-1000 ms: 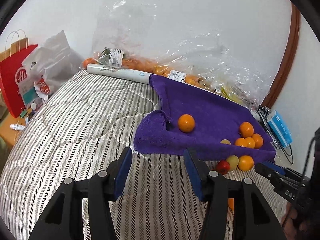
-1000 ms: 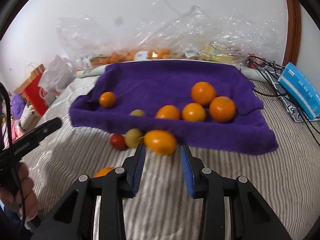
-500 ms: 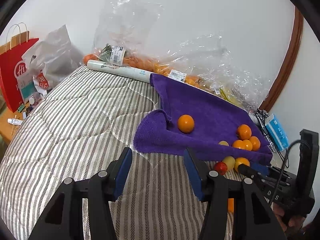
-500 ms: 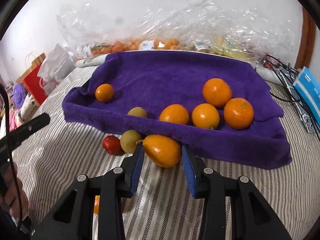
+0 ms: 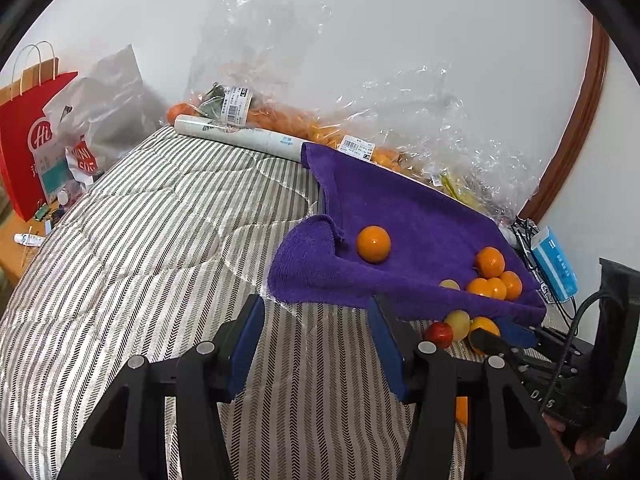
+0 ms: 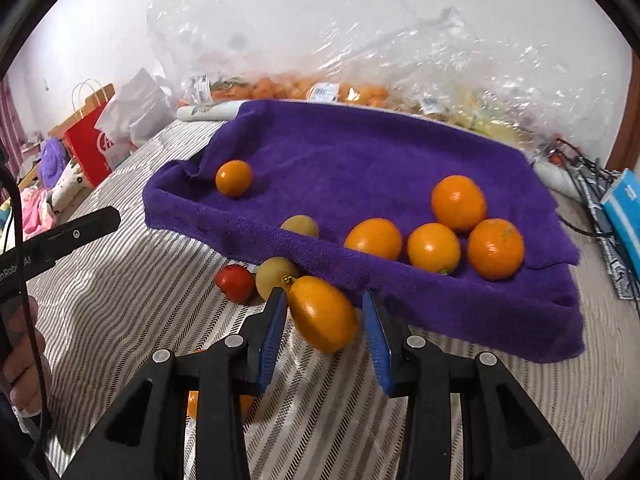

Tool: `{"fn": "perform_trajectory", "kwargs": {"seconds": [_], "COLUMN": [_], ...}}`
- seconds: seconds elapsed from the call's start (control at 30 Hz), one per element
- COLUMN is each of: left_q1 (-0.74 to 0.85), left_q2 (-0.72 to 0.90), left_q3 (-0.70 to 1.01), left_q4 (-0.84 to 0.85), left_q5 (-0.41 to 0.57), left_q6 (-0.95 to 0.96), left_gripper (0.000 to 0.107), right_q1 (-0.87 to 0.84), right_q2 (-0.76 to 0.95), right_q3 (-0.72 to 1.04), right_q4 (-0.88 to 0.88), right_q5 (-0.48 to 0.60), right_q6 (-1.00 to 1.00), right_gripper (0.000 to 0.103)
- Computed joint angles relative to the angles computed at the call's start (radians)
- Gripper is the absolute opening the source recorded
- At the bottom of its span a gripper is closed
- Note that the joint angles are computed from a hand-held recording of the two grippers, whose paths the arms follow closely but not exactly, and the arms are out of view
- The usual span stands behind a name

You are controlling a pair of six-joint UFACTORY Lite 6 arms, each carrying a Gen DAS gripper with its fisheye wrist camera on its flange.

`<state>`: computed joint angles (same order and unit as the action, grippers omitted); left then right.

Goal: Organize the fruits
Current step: 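Grasp the oval yellow-orange fruit on the bedding with the right tool, then grasp the small red fruit with the left tool while the right tool holds the oval fruit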

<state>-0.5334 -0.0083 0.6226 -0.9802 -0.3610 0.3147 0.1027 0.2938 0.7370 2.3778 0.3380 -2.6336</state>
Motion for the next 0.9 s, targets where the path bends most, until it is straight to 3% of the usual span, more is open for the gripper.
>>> {"fn": "perform_trajectory", "kwargs": {"seconds": [0.2,0.43,0.6,0.8,0.9], "left_q1": [-0.011,-0.017,-0.063,-0.050,-0.033], "left_q2": [0.021,0.102,0.181,0.198,0.189], "left_q3": [0.016,0.078,0.133,0.137,0.125], "left_q4": [-0.034,-0.024,-0.167,-0.044,0.144], "left_q5": [0.000,0.063,0.051,0.094,0.106], "left_q6": [0.041,0.067,0.218,0.109,-0.077], "left_gripper": [0.051,0.051,0.051,0.051,0.050], "right_q1": [0.021,-0.096,-0.168,-0.238,-0.270], "right_q2": [0.007,-0.106,-0.053,-0.041,-0.051], "right_q3": [-0.038,-0.151,-0.121,-0.104,-0.114], "right_q4": [0.161,0.109,0.040,-0.167,-0.204], "right_q5": [0.026,0.084,0.110,0.188,0.223], "right_q6": [-0.159,-0.167,-0.138,0.045,0.084], "right_gripper": [0.035,0.035,0.035,0.032,0.026]}}
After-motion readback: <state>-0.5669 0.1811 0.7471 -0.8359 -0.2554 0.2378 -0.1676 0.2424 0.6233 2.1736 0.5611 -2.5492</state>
